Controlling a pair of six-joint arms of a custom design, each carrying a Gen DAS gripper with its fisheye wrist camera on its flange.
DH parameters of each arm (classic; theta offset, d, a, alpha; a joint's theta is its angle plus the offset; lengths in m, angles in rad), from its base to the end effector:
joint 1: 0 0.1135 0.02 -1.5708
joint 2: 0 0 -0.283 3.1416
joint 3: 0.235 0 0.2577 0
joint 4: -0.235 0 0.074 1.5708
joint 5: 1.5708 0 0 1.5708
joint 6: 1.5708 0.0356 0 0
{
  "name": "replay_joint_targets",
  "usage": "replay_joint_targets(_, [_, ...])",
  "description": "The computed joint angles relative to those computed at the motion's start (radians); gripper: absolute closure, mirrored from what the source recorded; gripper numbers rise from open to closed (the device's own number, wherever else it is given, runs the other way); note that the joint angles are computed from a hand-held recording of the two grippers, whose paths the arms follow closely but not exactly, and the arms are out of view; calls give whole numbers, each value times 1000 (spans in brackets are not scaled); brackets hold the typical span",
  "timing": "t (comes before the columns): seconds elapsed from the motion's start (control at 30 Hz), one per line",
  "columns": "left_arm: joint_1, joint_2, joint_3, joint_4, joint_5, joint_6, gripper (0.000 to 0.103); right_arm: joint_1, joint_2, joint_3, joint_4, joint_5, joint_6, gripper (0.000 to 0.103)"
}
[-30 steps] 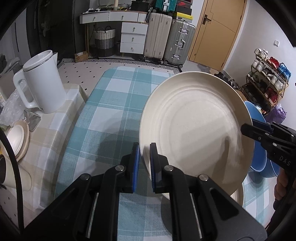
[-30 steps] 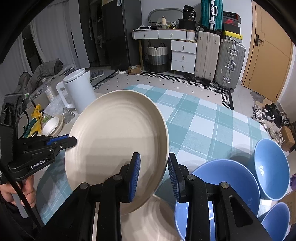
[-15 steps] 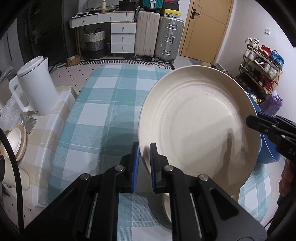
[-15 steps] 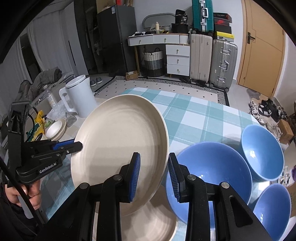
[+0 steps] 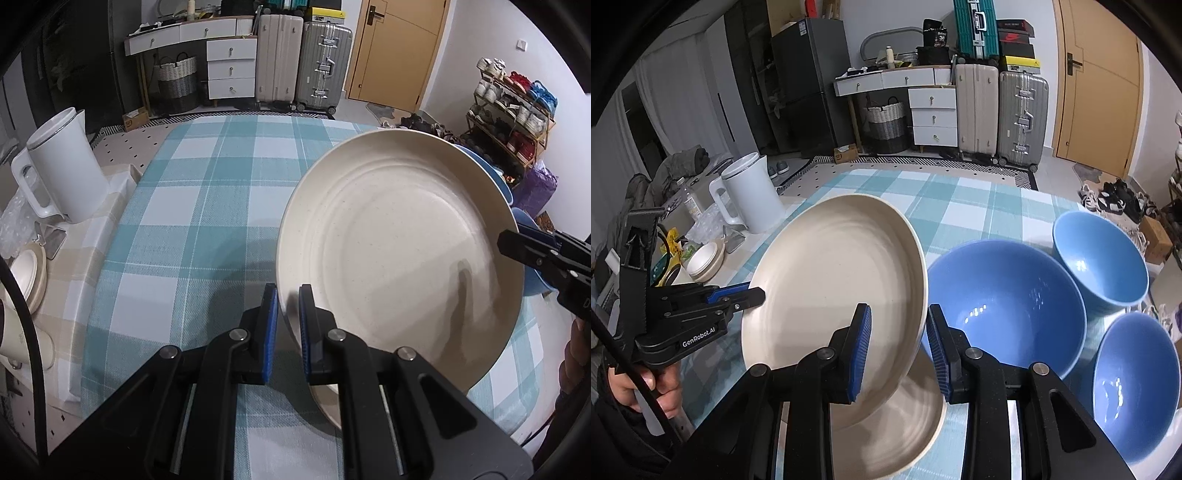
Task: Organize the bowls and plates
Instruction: 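Carry the held cream plates with both tools toward the blue bowls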
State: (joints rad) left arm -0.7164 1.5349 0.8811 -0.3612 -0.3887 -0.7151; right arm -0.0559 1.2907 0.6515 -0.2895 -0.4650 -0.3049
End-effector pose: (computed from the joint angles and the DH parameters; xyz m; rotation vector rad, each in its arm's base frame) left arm 0.2364 -0.1879 0.2007 -0.1373 2.4740 -0.0957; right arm 0.2426 0.0024 0.1994 -0.4859 2.3598 0.4162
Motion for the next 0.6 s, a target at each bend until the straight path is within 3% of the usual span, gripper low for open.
replay_joint_targets(0.6, [-104, 22, -47, 5, -44, -100, 96, -86, -55, -158, 4, -31, -53, 70])
